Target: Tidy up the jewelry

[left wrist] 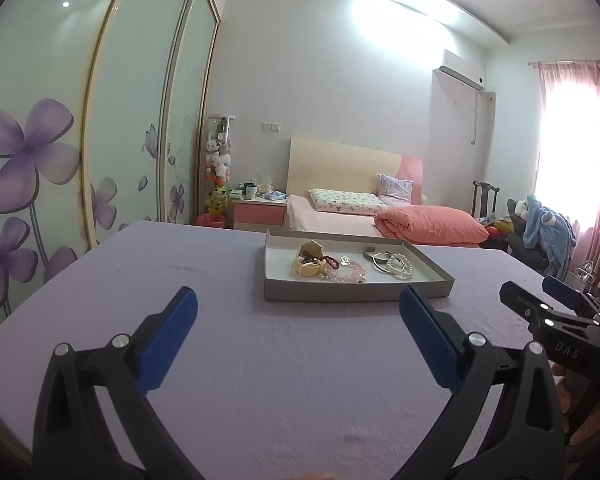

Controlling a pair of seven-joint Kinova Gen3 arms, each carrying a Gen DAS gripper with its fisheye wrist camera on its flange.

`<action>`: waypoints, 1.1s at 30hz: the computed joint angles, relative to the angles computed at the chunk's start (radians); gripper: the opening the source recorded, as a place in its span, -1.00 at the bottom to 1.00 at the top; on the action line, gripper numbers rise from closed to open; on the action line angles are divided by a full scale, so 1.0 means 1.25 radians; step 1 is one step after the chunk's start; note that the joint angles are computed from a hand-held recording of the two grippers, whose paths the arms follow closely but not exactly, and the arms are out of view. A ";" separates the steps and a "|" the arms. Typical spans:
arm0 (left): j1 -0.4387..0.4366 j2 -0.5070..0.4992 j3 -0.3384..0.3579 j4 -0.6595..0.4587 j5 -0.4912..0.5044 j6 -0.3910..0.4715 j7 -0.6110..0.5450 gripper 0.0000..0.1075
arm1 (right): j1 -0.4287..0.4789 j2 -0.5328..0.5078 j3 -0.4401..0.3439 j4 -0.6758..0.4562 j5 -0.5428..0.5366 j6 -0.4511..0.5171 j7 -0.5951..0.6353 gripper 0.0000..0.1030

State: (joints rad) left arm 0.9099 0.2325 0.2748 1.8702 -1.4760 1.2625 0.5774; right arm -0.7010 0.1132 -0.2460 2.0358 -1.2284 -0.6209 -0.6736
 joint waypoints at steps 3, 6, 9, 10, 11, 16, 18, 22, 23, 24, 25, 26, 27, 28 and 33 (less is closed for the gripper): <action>-0.001 -0.001 0.000 0.000 0.005 -0.001 0.006 0.84 | -0.003 -0.004 -0.003 0.008 0.004 -0.011 -0.006 0.97; -0.003 0.000 -0.002 -0.002 0.007 -0.001 0.011 0.84 | -0.001 -0.007 -0.003 0.011 0.014 -0.009 -0.016 0.97; -0.003 0.000 -0.002 -0.002 0.005 -0.003 0.013 0.84 | 0.001 -0.007 -0.003 0.012 0.022 -0.004 -0.022 0.97; -0.003 0.000 -0.003 -0.001 0.003 -0.004 0.015 0.84 | 0.001 -0.007 -0.003 0.011 0.023 -0.005 -0.022 0.97; -0.004 0.001 -0.003 -0.002 0.002 -0.005 0.014 0.84 | 0.001 -0.008 -0.003 0.013 0.023 -0.004 -0.024 0.97; -0.007 -0.001 -0.003 -0.004 0.004 -0.010 0.012 0.84 | -0.002 -0.007 -0.004 0.010 0.021 -0.012 -0.024 0.97; -0.007 0.000 -0.003 -0.005 0.005 -0.008 0.011 0.84 | -0.004 -0.008 -0.005 0.008 0.016 -0.015 -0.022 0.97; -0.006 0.000 -0.003 -0.006 0.003 -0.008 0.011 0.84 | -0.003 -0.014 -0.008 0.007 0.013 -0.017 -0.020 0.97; -0.007 -0.001 -0.003 -0.006 0.002 -0.009 0.011 0.84 | -0.002 -0.014 -0.008 0.008 0.014 -0.016 -0.020 0.97; -0.007 -0.001 -0.003 -0.007 0.001 -0.010 0.011 0.84 | -0.001 -0.016 -0.008 0.009 0.016 -0.016 -0.022 0.97; -0.007 -0.001 -0.003 -0.008 0.001 -0.010 0.011 0.84 | -0.001 -0.017 -0.009 0.009 0.016 -0.017 -0.022 0.97; -0.007 -0.001 -0.003 -0.009 0.001 -0.011 0.008 0.84 | -0.001 -0.018 -0.010 0.011 0.018 -0.016 -0.024 0.97; -0.008 -0.001 -0.003 -0.011 0.001 -0.013 0.006 0.84 | 0.001 -0.019 -0.010 0.012 0.022 -0.014 -0.028 0.97; -0.007 0.000 -0.003 -0.012 0.002 -0.013 0.005 0.84 | 0.001 -0.020 -0.010 0.012 0.022 -0.014 -0.028 0.97; -0.004 0.000 -0.004 -0.012 0.002 -0.013 0.005 0.84 | 0.003 -0.022 -0.012 0.018 0.027 -0.012 -0.037 0.97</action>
State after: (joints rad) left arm 0.9045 0.2331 0.2701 1.8549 -1.4738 1.2457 0.5835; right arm -0.6975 0.0853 -0.2614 2.0585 -1.1946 -0.6359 -0.7199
